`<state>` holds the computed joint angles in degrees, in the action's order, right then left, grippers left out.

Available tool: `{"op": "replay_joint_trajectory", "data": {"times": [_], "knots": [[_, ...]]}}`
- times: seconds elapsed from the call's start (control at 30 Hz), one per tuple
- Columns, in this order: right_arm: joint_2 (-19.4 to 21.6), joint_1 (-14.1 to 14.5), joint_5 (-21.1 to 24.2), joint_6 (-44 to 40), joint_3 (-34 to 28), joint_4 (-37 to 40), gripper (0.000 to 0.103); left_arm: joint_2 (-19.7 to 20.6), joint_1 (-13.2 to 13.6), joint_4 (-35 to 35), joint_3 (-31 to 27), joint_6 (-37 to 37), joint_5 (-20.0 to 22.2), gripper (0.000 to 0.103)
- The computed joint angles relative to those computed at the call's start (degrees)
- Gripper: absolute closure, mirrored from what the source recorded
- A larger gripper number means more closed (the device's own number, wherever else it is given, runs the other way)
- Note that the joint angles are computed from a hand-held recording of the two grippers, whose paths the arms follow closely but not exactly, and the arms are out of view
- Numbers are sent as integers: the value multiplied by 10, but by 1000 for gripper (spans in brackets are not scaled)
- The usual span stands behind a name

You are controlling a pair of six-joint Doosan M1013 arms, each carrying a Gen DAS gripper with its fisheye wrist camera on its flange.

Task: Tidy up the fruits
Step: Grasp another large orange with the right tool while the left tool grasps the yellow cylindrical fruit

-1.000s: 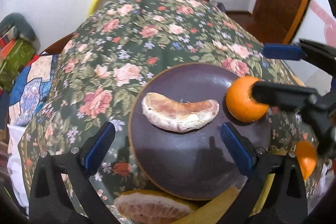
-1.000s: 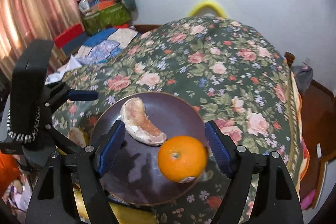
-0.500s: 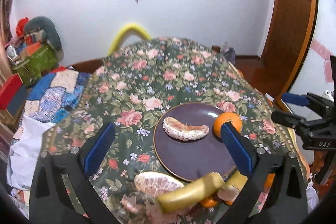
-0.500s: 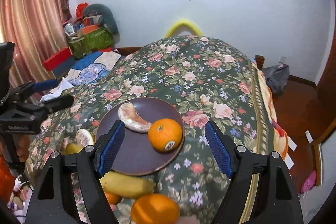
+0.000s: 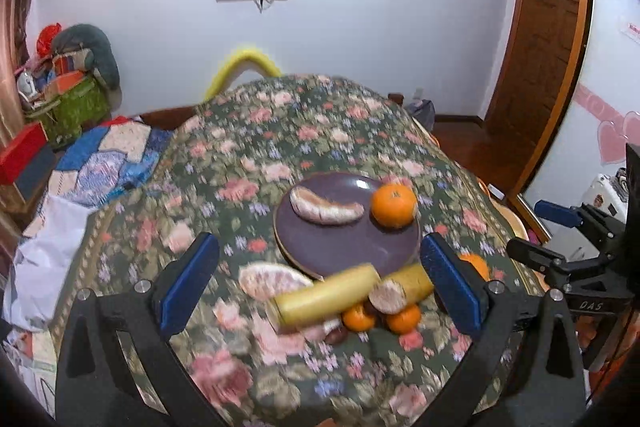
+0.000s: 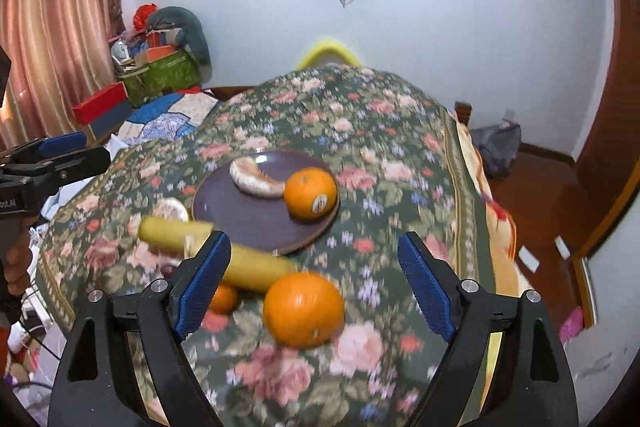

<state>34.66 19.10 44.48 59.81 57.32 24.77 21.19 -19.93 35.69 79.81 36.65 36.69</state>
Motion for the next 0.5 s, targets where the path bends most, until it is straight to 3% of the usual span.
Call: {"op": "replay_joint_trajectory", "data": {"times": [0.27,0.5], "knots": [[-9,5,-9,45,45,-57,19,10,-13,-19,13,10,32,1],[2,8,5,46,40,-64,19,23,-10,-75,16,40,37,1]]}}
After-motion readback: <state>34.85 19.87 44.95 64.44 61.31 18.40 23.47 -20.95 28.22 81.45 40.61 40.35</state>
